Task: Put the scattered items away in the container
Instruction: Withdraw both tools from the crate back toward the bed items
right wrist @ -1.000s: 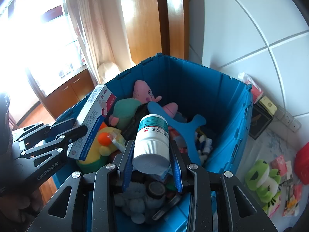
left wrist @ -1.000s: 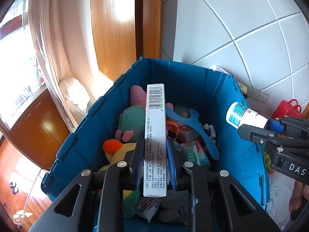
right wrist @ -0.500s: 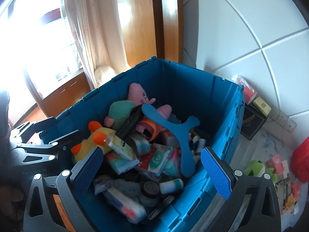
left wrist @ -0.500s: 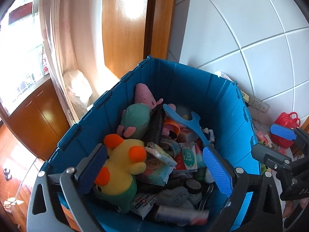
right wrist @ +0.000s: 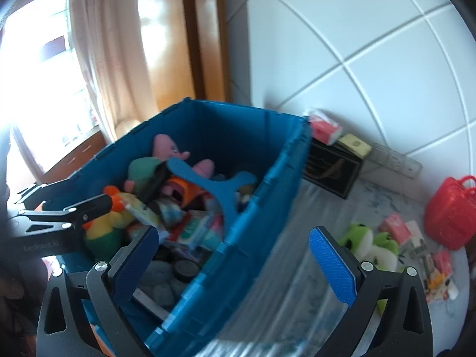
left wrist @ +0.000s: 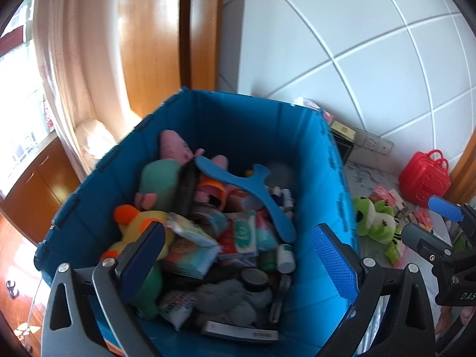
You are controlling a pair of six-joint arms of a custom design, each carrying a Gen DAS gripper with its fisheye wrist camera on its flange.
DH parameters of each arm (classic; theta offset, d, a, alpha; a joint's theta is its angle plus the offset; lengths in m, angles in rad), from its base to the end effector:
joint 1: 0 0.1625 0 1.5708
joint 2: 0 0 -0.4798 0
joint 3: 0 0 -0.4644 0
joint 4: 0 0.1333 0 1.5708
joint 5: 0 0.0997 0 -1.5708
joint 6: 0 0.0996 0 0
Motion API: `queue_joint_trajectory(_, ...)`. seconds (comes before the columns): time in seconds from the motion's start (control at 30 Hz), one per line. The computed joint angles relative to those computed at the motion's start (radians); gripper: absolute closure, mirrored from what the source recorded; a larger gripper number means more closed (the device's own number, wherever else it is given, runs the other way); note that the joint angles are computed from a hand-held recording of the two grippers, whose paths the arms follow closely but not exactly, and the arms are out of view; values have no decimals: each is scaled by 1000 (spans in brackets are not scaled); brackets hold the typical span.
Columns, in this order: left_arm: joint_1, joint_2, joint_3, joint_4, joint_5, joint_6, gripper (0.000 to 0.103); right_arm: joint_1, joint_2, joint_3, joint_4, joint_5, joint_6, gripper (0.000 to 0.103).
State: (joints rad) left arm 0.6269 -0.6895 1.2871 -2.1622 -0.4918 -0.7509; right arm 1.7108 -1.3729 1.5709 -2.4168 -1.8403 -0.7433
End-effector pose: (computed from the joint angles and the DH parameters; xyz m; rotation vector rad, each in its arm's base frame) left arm -0.5615 -0.6798 0.1588 0.2191 2.2202 -0.9967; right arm 0.2016 -0.6655 0.5252 1.0060 -2.4053 0.7303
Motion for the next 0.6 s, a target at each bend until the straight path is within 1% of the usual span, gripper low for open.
queue_joint_trajectory(0.17,-18,89,-95,-48,-31,106,2,-67,-40,-12,-6,-11,6,0)
queue_joint_trajectory(0.3,-34,180,-205,-52,-68,167,2,-125,-67,-40,7,-14,8,0)
queue_joint_trajectory(0.43,-45,277,-334,-16,-106,206,2,-185,-86,-81,21,-8,8,0)
queue_joint_trajectory(0.53,-53,370,-458,21,-146,237,2,-239,-89,-124,31,-3,10,0)
queue_joint_trajectory(0.6,-57,445,-568,80,-172,247,2,-275,-86,-157,42,-1,10,0)
